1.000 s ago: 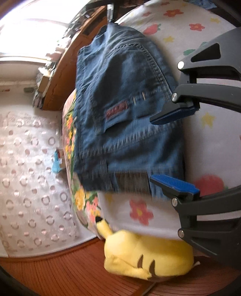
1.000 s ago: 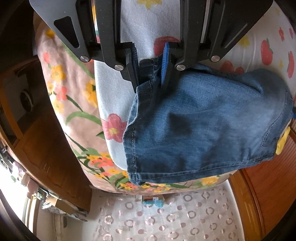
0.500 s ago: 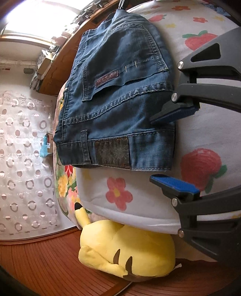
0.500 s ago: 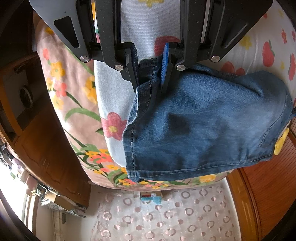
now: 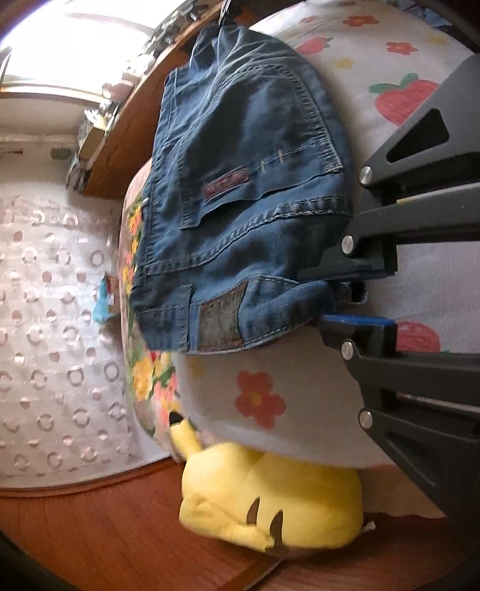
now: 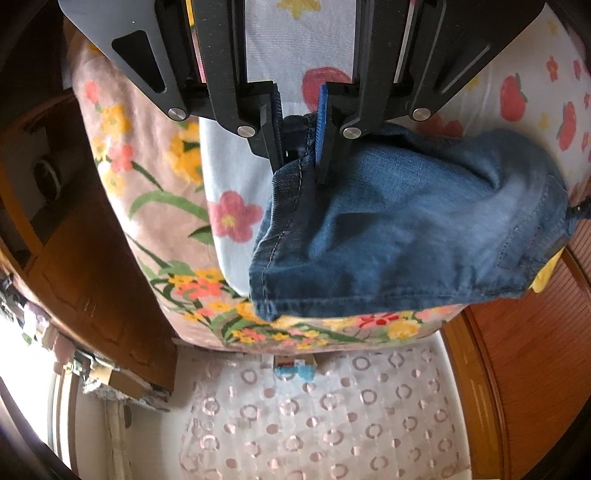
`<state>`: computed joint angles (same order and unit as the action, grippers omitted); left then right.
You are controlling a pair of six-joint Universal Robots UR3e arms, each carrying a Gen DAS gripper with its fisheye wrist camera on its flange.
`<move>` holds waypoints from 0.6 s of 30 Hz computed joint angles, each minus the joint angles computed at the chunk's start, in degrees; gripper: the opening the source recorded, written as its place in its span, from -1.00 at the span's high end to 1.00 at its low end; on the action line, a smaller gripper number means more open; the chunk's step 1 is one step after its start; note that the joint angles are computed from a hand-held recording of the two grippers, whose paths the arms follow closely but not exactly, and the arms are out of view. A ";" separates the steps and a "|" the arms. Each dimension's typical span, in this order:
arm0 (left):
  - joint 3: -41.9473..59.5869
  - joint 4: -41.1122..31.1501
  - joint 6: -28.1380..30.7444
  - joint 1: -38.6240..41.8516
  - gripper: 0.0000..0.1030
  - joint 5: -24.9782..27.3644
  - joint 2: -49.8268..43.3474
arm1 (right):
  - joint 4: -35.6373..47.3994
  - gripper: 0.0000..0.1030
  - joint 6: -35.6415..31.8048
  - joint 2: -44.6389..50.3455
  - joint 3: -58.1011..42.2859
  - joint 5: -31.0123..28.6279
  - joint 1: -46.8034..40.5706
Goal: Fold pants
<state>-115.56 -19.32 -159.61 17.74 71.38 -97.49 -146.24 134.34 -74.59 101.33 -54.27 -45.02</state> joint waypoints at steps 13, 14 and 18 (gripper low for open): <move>-9.81 -4.92 1.98 7.29 0.79 -7.91 22.61 | 9.76 0.80 -7.94 -16.68 6.21 8.14 -8.10; -10.73 -7.01 2.69 8.81 0.80 -9.38 25.06 | 11.91 0.80 -9.68 -18.84 7.25 9.11 -9.51; -15.22 -18.55 8.44 15.89 0.80 -15.61 38.35 | 24.31 0.80 -19.67 -28.72 11.19 12.96 -16.54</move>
